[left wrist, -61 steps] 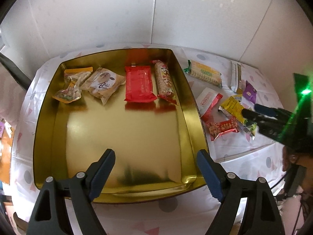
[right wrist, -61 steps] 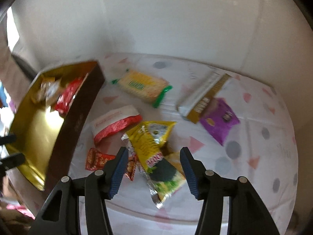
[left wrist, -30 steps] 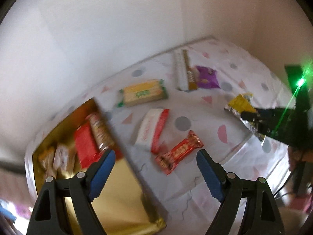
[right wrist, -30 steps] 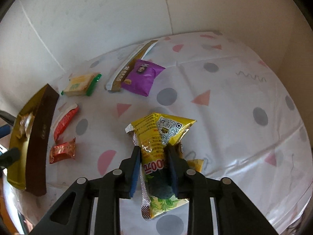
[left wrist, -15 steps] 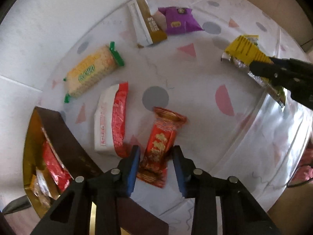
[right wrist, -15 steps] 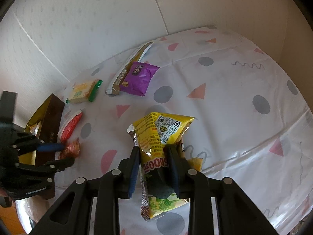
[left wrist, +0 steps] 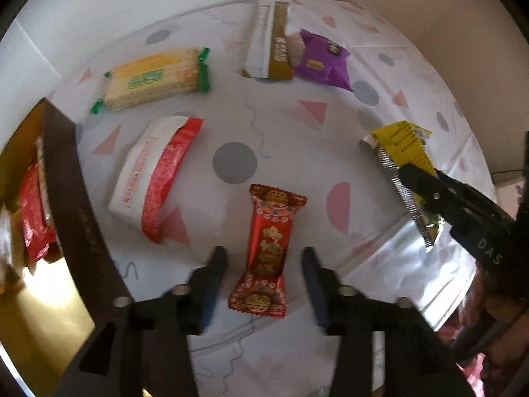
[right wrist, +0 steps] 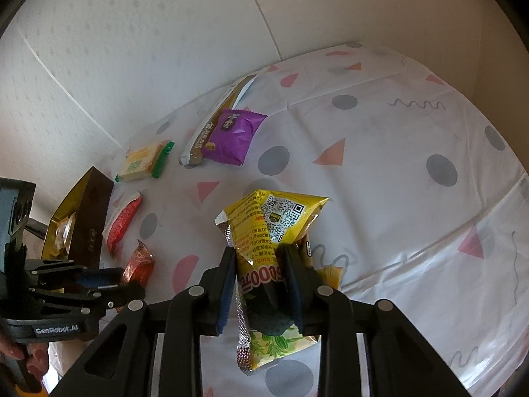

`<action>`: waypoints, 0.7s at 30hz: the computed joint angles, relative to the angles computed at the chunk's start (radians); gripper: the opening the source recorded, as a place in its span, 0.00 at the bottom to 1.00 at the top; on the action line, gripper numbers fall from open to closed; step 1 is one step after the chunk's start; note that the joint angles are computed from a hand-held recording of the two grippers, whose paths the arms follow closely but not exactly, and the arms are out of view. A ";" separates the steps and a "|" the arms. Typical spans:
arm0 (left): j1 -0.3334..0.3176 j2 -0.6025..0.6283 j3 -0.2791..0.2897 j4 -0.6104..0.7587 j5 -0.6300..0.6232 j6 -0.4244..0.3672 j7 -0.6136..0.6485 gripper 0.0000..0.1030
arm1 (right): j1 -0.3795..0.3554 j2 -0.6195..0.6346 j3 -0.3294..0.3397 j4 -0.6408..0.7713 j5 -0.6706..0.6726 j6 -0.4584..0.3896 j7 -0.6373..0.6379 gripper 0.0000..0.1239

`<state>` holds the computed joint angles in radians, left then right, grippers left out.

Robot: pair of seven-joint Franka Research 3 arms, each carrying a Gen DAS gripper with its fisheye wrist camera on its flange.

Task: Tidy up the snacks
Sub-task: 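Grasp the yellow chip bag with the right gripper while the left grasps the red candy, then carry the red candy into the gold tray with the left gripper and release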

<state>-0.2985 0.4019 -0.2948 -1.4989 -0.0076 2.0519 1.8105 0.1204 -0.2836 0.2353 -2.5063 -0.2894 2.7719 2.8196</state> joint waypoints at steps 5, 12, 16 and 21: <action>-0.003 -0.056 0.003 -0.109 0.030 0.103 0.000 0.25 | -0.006 -0.003 0.009 0.002 -0.020 -0.012 0.017 0.24; 0.035 -0.162 -0.011 -0.244 -0.062 0.162 0.055 0.21 | 0.005 0.012 0.007 0.032 -0.061 -0.065 0.024 0.24; 0.051 -0.211 0.000 -0.283 -0.126 0.165 0.062 0.21 | 0.014 0.016 0.000 0.038 -0.072 -0.075 0.037 0.24; 0.079 -0.272 0.020 -0.322 -0.231 0.168 0.091 0.21 | 0.017 0.022 0.003 0.049 -0.108 -0.097 0.060 0.24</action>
